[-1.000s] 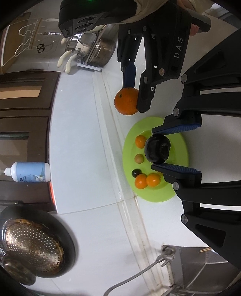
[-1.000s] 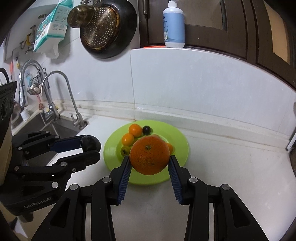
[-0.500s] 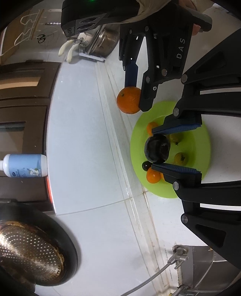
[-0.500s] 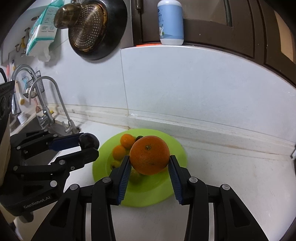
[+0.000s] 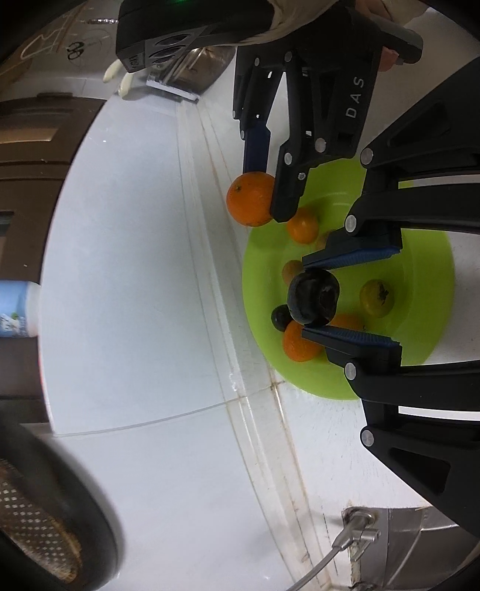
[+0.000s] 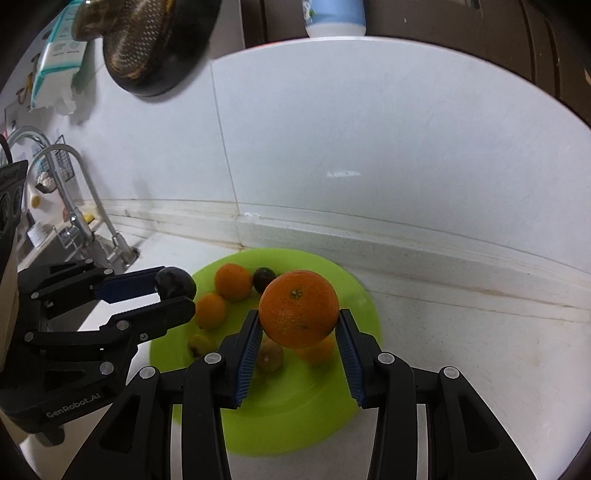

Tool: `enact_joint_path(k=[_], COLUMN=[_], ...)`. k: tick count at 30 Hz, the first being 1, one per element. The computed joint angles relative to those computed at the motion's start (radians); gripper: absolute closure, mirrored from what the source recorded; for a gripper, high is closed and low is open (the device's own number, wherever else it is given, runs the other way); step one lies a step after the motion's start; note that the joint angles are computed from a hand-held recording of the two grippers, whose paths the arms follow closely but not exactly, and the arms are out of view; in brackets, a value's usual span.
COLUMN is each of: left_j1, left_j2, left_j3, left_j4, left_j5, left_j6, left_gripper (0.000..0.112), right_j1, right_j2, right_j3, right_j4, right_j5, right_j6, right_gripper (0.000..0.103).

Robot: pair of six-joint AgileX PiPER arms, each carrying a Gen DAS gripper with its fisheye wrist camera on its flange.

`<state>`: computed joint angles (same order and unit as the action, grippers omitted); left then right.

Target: Organize fruits

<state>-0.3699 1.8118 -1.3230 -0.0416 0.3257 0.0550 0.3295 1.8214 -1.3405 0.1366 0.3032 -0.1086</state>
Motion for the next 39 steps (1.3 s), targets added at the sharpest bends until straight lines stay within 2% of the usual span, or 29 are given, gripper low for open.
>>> enact_joint_path(k=[10,14,15,16,18,19,21,25,27,31,34,39], left_j1=[0.016,0.017,0.017,0.017,0.019,0.019,0.014,0.008,0.003,-0.026,-0.046,-0.081], left_j2=[0.122,0.144,0.146,0.148,0.137,0.131,0.115,0.053,0.014,-0.083,-0.164,-0.284], left_j3=[-0.12,-0.139,-0.141,-0.142,-0.129,-0.125,-0.113,-0.054,-0.021,0.053,0.113,0.199], left_j4=[-0.085,-0.093,-0.087,-0.085,-0.098,-0.092,-0.022,0.114,0.162,0.358,0.462,0.58], left_j5=[0.053,0.052,0.052,0.05,0.037,0.035,0.032,0.014,0.008,0.019,0.026,0.06], left_j6=[0.08,0.096,0.092,0.09,0.096,0.089,0.018,-0.137,-0.199,-0.425,-0.553,-0.689], left_gripper=[0.081,0.081,0.078,0.07,0.061,0.06,0.059,0.055,0.052,0.042,0.038,0.032], right_j1=[-0.032,-0.036,-0.036,-0.037,-0.04,-0.039,-0.033,-0.028,-0.016,0.003,0.024,0.085], right_j2=[0.133,0.156,0.163,0.166,0.178,0.179,0.168,0.109,0.062,-0.028,-0.11,-0.244], right_j3=[-0.129,-0.15,-0.157,-0.16,-0.177,-0.179,-0.161,-0.099,-0.045,0.041,0.12,0.239], right_j4=[0.087,0.097,0.095,0.099,0.118,0.107,0.061,-0.008,-0.114,-0.239,-0.347,-0.632], right_j5=[0.039,0.04,0.039,0.042,0.061,0.065,0.04,0.005,-0.022,-0.036,-0.047,-0.045], right_j6=[-0.09,-0.1,-0.096,-0.1,-0.112,-0.098,-0.048,0.031,0.149,0.302,0.442,0.78], right_gripper=[0.061,0.061,0.061,0.061,0.061,0.058,0.048,0.047,0.047,0.047,0.04,0.037])
